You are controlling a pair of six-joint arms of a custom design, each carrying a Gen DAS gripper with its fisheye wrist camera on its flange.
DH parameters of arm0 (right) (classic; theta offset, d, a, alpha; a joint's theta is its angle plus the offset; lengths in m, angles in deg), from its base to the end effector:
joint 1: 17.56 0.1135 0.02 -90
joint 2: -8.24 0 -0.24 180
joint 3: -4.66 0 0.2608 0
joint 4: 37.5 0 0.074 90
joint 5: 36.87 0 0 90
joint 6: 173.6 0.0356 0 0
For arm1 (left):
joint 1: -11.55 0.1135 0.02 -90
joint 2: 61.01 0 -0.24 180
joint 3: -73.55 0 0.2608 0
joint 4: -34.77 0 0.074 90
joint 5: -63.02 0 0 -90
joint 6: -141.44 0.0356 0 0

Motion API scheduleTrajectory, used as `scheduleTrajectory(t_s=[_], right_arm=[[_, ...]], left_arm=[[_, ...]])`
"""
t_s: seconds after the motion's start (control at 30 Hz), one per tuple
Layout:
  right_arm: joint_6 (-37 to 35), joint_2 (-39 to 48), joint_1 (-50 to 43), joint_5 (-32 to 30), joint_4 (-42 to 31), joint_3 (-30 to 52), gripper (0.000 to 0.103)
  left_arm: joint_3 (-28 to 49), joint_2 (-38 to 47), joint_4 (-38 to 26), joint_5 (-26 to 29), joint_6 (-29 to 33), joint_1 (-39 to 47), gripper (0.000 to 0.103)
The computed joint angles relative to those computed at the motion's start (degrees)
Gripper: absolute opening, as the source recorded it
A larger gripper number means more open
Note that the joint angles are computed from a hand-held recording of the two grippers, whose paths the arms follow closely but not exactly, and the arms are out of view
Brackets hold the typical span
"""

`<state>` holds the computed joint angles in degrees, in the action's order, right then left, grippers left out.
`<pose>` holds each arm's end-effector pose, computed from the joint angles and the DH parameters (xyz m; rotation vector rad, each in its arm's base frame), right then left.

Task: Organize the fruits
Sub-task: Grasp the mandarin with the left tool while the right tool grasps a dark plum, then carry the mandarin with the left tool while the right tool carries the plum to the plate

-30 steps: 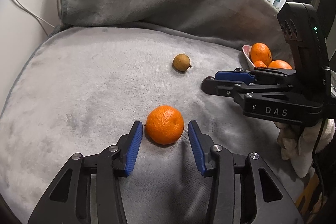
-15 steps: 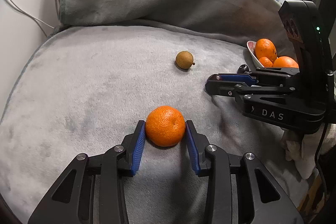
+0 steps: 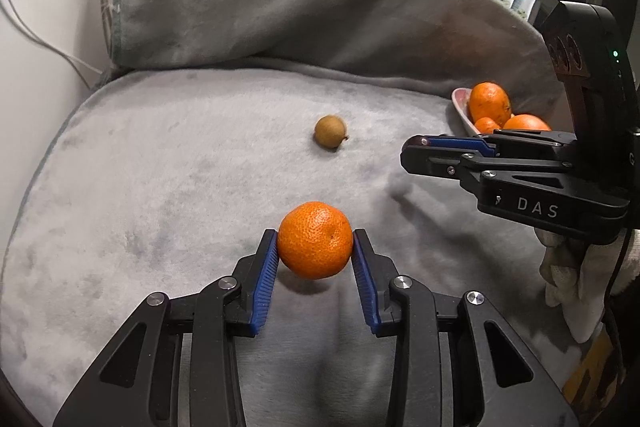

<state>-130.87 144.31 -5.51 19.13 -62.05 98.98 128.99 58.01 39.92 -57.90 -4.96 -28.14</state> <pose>0.4154 0.1090 0.0116 -1.3861 2.1077 0.5738 0.2481 -0.1821 0.0007 -0.5308 2.3317 -0.0604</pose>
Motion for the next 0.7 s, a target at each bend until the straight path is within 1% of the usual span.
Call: scheduleTrajectory(t_s=[0.37,0.7], right_arm=[[-2.0,-4.4,-6.5,-4.9,-2.3,-1.5,0.024],[-2.9,-5.3,-13.2,-8.8,-4.7,0.8,0.024]], left_arm=[[3.0,-2.3,-2.8,-2.3,1.5,-1.8,0.035],[9.6,-0.4,-4.4,-2.0,5.1,-2.2,0.035]])
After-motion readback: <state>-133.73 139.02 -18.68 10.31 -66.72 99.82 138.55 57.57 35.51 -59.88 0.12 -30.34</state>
